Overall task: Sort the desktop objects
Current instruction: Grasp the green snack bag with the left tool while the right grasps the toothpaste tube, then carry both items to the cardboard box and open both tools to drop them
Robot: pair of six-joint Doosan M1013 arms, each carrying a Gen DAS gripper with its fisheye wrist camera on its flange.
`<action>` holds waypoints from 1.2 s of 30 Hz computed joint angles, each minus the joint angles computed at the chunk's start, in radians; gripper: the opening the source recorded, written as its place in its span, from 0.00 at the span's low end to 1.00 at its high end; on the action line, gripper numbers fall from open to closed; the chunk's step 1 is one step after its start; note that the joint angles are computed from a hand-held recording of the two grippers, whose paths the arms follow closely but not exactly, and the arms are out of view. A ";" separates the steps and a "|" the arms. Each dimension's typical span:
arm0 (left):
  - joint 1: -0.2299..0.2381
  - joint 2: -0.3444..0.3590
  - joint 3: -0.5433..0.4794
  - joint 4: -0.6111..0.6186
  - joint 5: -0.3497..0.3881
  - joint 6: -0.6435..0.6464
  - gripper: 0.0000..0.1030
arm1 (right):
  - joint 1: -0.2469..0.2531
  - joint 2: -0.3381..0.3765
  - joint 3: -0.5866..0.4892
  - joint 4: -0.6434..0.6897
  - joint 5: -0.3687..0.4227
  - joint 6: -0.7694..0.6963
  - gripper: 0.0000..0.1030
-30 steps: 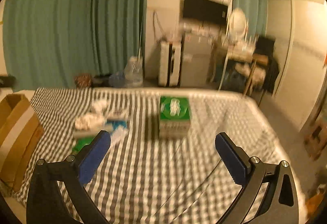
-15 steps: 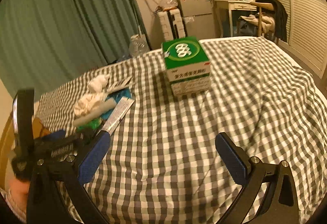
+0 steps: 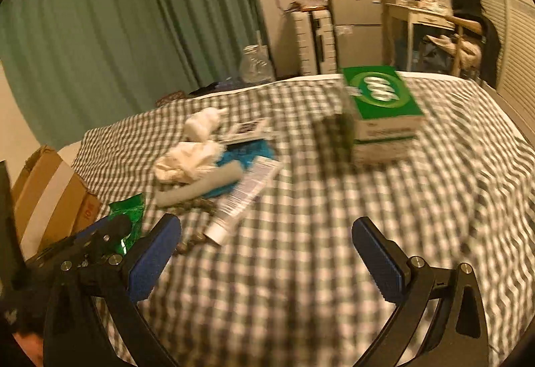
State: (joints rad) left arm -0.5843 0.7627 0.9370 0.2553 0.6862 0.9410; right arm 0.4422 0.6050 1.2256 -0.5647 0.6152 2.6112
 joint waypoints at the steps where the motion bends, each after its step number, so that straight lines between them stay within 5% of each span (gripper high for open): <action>1: 0.000 0.003 -0.001 0.033 0.014 -0.024 0.32 | 0.002 0.027 -0.040 0.011 0.031 -0.027 0.99; 8: 0.018 0.014 0.013 0.018 0.063 -0.080 0.32 | -0.019 0.143 -0.187 0.169 0.155 -0.150 0.76; 12: 0.020 0.010 0.025 0.028 0.049 -0.091 0.32 | -0.023 0.149 -0.179 0.189 0.155 -0.186 0.42; 13: 0.020 0.009 0.026 0.030 0.052 -0.093 0.32 | -0.023 0.144 -0.172 0.191 0.149 -0.190 0.24; 14: 0.022 0.008 0.026 0.027 0.050 -0.098 0.31 | -0.024 0.132 -0.153 0.200 0.134 -0.189 0.20; 26: 0.009 -0.101 0.114 0.109 0.014 -0.135 0.31 | 0.009 -0.041 0.019 0.229 -0.015 -0.151 0.20; 31: 0.015 -0.176 0.158 0.130 -0.007 -0.174 0.31 | 0.057 -0.044 -0.091 0.163 0.045 -0.264 0.20; 36: 0.036 -0.248 0.171 0.198 -0.008 -0.211 0.31 | 0.105 -0.006 -0.275 0.299 0.064 -0.501 0.20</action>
